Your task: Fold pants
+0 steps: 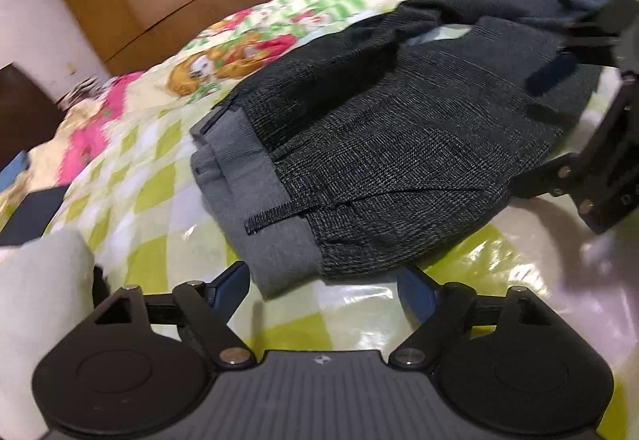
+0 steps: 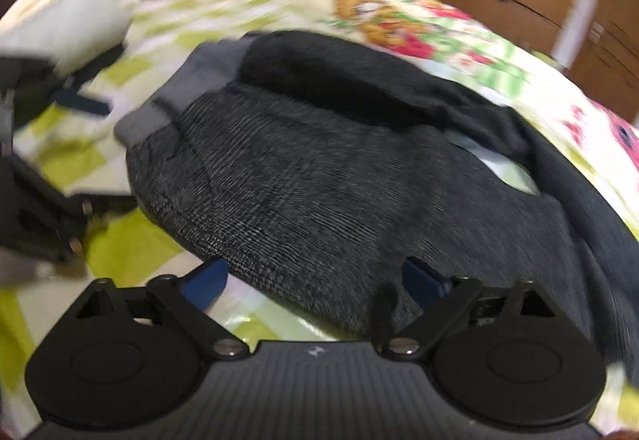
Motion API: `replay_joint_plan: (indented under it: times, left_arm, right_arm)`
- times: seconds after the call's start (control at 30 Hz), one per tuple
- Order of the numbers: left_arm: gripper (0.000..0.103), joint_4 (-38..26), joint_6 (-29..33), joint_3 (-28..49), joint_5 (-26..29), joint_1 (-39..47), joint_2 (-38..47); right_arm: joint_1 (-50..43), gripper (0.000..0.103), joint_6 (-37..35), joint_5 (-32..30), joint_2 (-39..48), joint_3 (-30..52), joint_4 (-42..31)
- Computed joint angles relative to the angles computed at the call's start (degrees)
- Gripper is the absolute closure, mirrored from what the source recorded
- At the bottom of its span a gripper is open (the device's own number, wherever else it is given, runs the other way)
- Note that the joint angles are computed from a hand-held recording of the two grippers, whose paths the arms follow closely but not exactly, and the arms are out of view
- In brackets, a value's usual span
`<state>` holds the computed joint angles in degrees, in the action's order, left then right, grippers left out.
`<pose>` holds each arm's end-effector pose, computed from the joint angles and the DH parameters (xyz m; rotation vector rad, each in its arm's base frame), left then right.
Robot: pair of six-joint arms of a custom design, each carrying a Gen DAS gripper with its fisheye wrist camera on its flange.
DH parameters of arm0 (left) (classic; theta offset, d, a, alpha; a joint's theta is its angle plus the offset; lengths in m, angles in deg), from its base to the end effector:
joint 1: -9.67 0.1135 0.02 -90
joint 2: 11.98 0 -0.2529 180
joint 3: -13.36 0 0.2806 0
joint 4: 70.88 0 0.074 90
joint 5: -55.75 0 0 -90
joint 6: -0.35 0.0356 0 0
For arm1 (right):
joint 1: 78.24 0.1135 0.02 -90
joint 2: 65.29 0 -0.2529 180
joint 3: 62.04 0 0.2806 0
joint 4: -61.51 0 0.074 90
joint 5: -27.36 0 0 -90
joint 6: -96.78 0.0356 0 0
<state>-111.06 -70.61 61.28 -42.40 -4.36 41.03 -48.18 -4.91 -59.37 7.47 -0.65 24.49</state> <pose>0.2187 -0.0495 0.2130 0.6052 2.2817 0.2104 0.2545 0.1449 0.2178 -0.8360 2.2657 0.0784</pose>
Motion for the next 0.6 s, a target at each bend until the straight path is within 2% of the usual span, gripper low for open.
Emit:
replay_joint_plan:
  times: [0.1,0.23,0.33,0.4,0.47,0.6]
  left_arm:
    - [0.01,0.79,5.32,1.88,5.68,4.2,3.96]
    - [0.011,1.43,11.27,2.67,9.96,7.13,5.64]
    - [0.012,1.74,15.4,2.18,10.69,9.58,4.74]
    - [0.015,0.73,17.14,2.81,11.89,11.1,4.8]
    - [0.015,2.42,19.89,1.6,10.41,10.76,3.65]
    - [0.025,7.16,17.72,1.62,7.22,7.47,7.28]
  right_arm:
    - [-1.41,0.012,-3.24,-3.12,2.23,1.28,-0.31]
    - [-2.33,0.019,-6.14,-6.31,2.44,3.68,-4.83]
    - [-2.08,0.019,-9.53,-7.77,0.99,3.79,-6.84]
    - [-1.03,0.019,-11.12,-6.5,0.62,3.66,-6.5]
    - [-0.05,0.019,-12.17,-5.56,1.3,3.73,-5.48]
    - [2.9,0.019,-7.9,-1.8,7.04,5.02,-0.55]
